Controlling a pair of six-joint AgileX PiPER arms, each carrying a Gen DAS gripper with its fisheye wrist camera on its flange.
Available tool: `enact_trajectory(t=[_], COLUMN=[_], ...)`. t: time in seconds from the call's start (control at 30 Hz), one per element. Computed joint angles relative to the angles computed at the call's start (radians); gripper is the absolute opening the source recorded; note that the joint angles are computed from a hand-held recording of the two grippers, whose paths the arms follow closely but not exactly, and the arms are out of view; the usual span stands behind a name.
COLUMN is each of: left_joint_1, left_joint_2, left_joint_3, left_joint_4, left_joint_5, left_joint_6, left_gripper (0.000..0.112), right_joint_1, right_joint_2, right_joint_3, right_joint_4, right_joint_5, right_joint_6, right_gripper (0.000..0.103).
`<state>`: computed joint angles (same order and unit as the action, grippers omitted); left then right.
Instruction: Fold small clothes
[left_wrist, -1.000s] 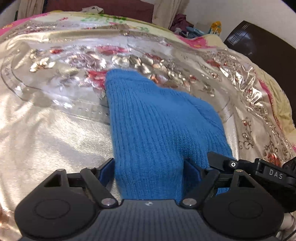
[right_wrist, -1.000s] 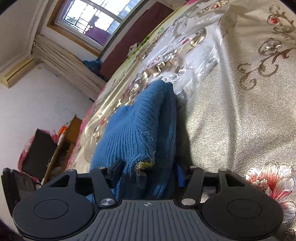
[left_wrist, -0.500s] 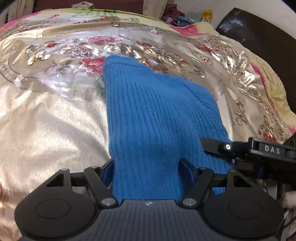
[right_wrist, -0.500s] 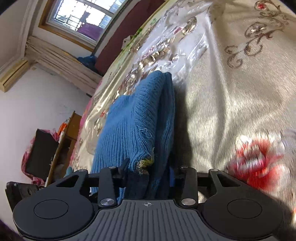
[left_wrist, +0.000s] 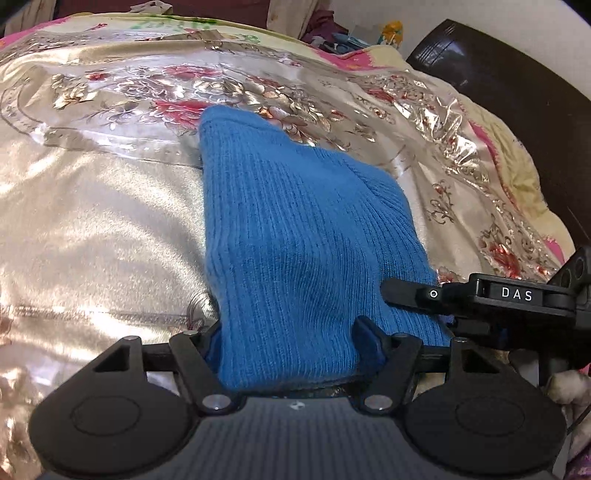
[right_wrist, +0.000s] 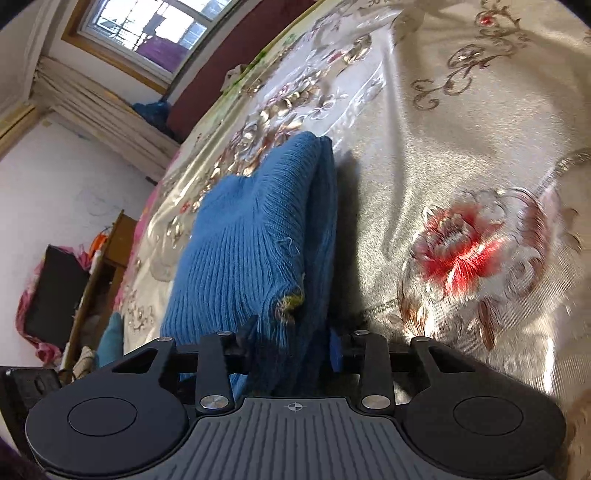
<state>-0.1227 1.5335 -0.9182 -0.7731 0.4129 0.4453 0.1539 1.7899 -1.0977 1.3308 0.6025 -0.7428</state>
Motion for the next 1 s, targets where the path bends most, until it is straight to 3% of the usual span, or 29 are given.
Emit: enact_trajectory(t=[0.23,0.33,0.4,0.6,0.7,0.93,1.0], left_joint_1=[0.000,-0.029,-0.044,-0.047,-0.055,-0.061,-0.072], left_joint_2=[-0.082,-0.111,-0.124,-0.154,-0.162,-0.116,-0.085], left_joint_3=[0.052,0.065,0.069,0.078,0.073,0.017,-0.003], left_joint_4=[0.107,0.275,0.352,0.378,0.462,0.509,0.542], left_joint_5=[-0.015,-0.052,-0.073,-0.111,-0.120,-0.119,-0.121], left_joint_6=[-0.083,-0.229,-0.287,-0.308,-0.394,-0.426,-0.455], left_gripper=[0.071,0.071,0.071,0.071,0.071,0.071,0.072], right_joint_1=[0.053,0.078,0.103,0.172,0.187,0.238,0.249], right_joint_2=[-0.085,-0.132,-0.174,-0.227,-0.191,-0.046,0.006], right_joint_3=[0.060,0.083,0.101,0.065,0.002,-0.184,-0.251], right_joint_4=[-0.066,-0.126,-0.196,-0.551,-0.613,-0.785,-0.934], right_joint_5=[-0.114,-0.174,-0.231,-0.340,-0.337,-0.307,-0.275], right_joint_6=[0.056,0.107,0.164,0.440,0.481,0.616,0.762], right_gripper=[0.041,0.041,0.041,0.041,0.041,0.041,0.039])
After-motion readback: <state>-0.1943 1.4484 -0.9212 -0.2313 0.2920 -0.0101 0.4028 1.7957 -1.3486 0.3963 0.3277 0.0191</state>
